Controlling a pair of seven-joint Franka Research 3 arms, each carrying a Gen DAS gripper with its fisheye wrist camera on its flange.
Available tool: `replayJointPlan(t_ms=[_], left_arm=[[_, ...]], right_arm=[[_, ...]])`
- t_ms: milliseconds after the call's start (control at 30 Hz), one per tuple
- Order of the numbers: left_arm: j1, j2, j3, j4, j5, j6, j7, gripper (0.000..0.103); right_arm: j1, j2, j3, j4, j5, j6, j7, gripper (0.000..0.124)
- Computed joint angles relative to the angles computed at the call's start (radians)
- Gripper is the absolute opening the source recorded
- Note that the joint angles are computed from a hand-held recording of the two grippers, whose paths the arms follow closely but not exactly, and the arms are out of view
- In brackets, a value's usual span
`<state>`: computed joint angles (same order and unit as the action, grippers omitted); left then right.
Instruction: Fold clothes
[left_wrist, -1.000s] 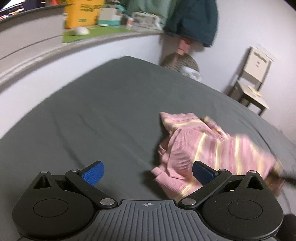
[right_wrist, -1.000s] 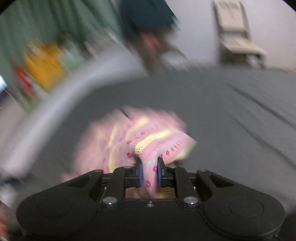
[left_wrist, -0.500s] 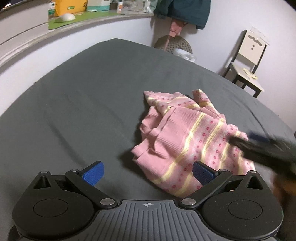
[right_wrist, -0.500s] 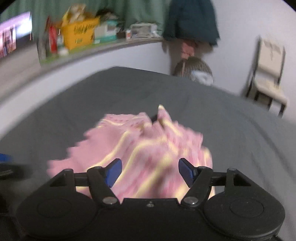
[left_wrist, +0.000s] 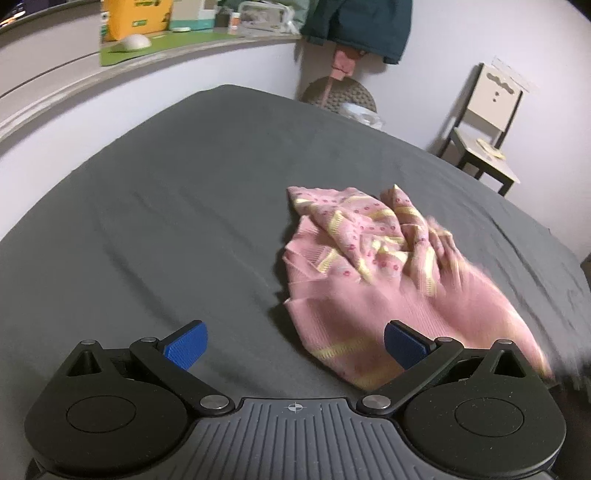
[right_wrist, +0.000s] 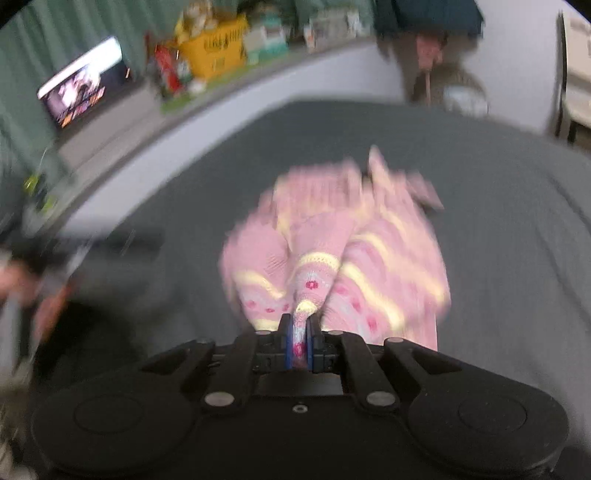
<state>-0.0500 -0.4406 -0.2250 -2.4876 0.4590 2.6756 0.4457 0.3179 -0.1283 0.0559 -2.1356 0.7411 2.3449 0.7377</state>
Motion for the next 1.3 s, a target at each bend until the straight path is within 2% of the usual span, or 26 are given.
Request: replayJointPlan(t_ms=[67,100,167,200,267,300,333,400,467,533,567,633,733,767,800,833,933,1000,1033,1133,1167,1200,1267,1300], left_arm=[[0.006,0.035,-0.006,0.023,0.013,0.029,-0.005,0.103],[0.007,0.055,-0.007,0.036,0.022,0.044,-0.001,0.103],[0.006,0.095,-0.013,0.068,0.035,0.053,0.003,0.103],[0.005,0.114,-0.016,0.085,0.042,0.053,0.005,0.103],[0.004,0.147,-0.022,0.117,0.059,0.041,-0.003,0.103],[0.008,0.162,-0.028,0.133,0.076,0.032,-0.019,0.103],[0.016,0.178,-0.037,0.147,0.105,0.02,-0.048,0.103],[0.022,0.214,-0.045,0.179,0.156,-0.011,-0.099,0.103],[0.007,0.254,-0.03,0.213,0.163,-0.045,-0.102,0.103],[-0.01,0.275,-0.006,0.233,0.138,-0.058,-0.091,0.103],[-0.016,0.276,0.003,0.234,0.129,-0.053,-0.094,0.103],[-0.023,0.27,0.017,0.228,0.111,-0.029,-0.094,0.103],[-0.027,0.261,0.027,0.212,0.096,-0.002,-0.084,0.103],[-0.027,0.259,0.028,0.209,0.093,0.0,-0.08,0.103],[-0.026,0.259,0.027,0.206,0.095,0.0,-0.079,0.103],[-0.024,0.261,0.027,0.203,0.099,0.002,-0.08,0.103],[-0.018,0.283,0.025,0.212,0.112,0.003,-0.094,0.103],[-0.015,0.305,0.026,0.225,0.126,0.012,-0.108,0.103],[-0.012,0.323,0.026,0.239,0.142,0.014,-0.117,0.103],[-0.015,0.392,0.034,0.318,0.196,-0.015,-0.09,0.103],[-0.019,0.416,0.038,0.348,0.218,-0.033,-0.08,0.103],[-0.023,0.438,0.042,0.381,0.247,-0.058,-0.078,0.103],[-0.033,0.48,0.056,0.437,0.29,-0.089,-0.081,0.103],[-0.036,0.5,0.064,0.46,0.294,-0.093,-0.076,0.103]], right_arm=[[-0.026,-0.059,-0.013,-0.039,-0.1,-0.106,0.067,0.007],[-0.015,-0.076,-0.032,-0.048,-0.148,-0.14,0.098,0.007],[0.055,-0.091,-0.091,-0.051,-0.252,-0.151,0.162,0.008],[0.044,-0.089,-0.077,-0.044,-0.281,-0.156,0.187,0.009],[0.065,-0.061,-0.084,-0.013,-0.265,-0.099,0.219,0.018],[0.074,-0.045,-0.084,-0.002,-0.224,-0.04,0.203,0.038],[0.088,-0.015,-0.076,0.015,-0.184,0.042,0.186,0.068],[0.121,0.073,-0.054,0.068,-0.134,0.219,0.171,0.083],[0.15,0.216,-0.03,0.178,-0.144,0.318,0.207,0.082],[0.18,0.388,-0.029,0.332,-0.285,0.371,0.386,0.078],[0.214,0.462,-0.06,0.415,-0.321,0.358,0.454,0.076],[0.226,0.585,-0.073,0.563,-0.361,0.307,0.579,0.056],[0.128,0.656,0.044,0.653,-0.407,0.274,0.686,0.036],[0.131,0.666,0.039,0.669,-0.386,0.264,0.69,0.031],[0.161,0.661,-0.001,0.666,-0.348,0.259,0.676,0.02],[0.177,0.642,-0.024,0.643,-0.313,0.263,0.653,0.015],[0.144,0.571,0.001,0.55,-0.247,0.313,0.569,0.013],[0.082,0.516,0.06,0.479,-0.266,0.367,0.554,0.013],[0.037,0.485,0.102,0.439,-0.285,0.403,0.559,0.013],[-0.044,0.368,0.144,0.295,-0.275,0.557,0.601,0.012],[-0.05,0.324,0.128,0.242,-0.31,0.615,0.675,0.012],[-0.032,0.277,0.077,0.178,-0.411,0.676,0.82,0.012],[0.043,0.196,-0.097,0.062,-0.714,0.743,1.17,0.012],[0.079,0.17,-0.184,0.036,-0.889,0.717,1.345,0.012]])
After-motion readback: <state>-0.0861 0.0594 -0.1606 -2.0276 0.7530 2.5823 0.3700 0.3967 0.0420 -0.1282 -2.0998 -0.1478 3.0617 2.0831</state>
